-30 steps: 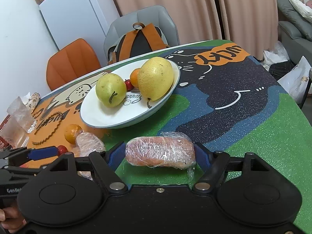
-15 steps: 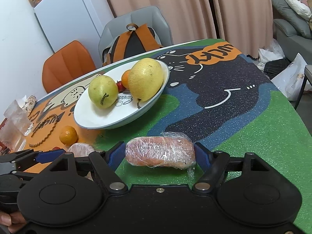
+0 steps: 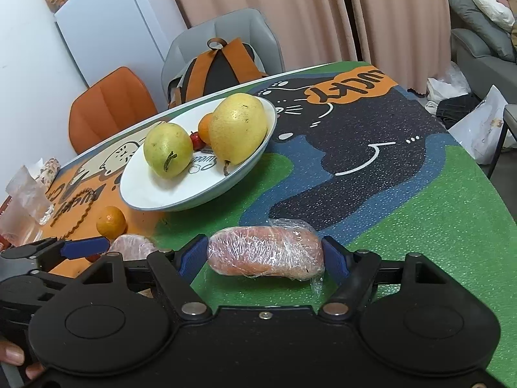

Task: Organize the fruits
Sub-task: 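Grasp the wide wrapped pink pack with the left tool while the right tool holds its pack, then carry both wrapped packs onto the white plate and open both tools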

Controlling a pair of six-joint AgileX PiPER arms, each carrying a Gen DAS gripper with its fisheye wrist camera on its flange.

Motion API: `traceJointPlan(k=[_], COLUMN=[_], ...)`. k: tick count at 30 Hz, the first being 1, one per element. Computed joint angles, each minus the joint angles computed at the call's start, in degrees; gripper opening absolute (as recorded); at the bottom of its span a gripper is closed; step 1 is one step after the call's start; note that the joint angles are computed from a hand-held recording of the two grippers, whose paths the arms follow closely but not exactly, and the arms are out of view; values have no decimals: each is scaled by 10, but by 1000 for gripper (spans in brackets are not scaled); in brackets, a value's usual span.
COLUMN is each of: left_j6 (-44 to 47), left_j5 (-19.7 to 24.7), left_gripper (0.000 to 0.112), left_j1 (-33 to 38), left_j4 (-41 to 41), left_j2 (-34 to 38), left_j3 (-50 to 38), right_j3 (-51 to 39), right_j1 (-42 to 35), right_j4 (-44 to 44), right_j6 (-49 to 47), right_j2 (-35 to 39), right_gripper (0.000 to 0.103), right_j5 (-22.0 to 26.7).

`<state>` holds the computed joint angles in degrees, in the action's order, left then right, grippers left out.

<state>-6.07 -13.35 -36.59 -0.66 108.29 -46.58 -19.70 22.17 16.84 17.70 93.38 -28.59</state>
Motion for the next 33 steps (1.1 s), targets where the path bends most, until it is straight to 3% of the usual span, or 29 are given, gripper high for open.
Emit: traceJointPlan(k=[3,11,15,21,28,33], left_j6=[18,236,289,305,215,213], left_j5=[4,3,-5,-11,-29,-39], left_gripper=[100,100,99,93,91,91], left_j1=[-3,-30,-40,-46,-44,-44], left_j4=[-20,-264,-331,-354,-276,-282], left_j2=[8,23,23,18,-7,-38], left_j3=[-5,-19,-19,-15,12,28], right_j3=[-1,6,10,12,12,4], right_j1=[0,-4,-6,-5,12,18], right_j4=[1,-35,-50,-36,2,24], right_j6=[-1,24,32,21,-14,-42], right_j2=[0,0,0,-10,-31,-46], right_gripper=[72,72,72,72,72,72], right_j5=[1,-9,-14,-7,2,16])
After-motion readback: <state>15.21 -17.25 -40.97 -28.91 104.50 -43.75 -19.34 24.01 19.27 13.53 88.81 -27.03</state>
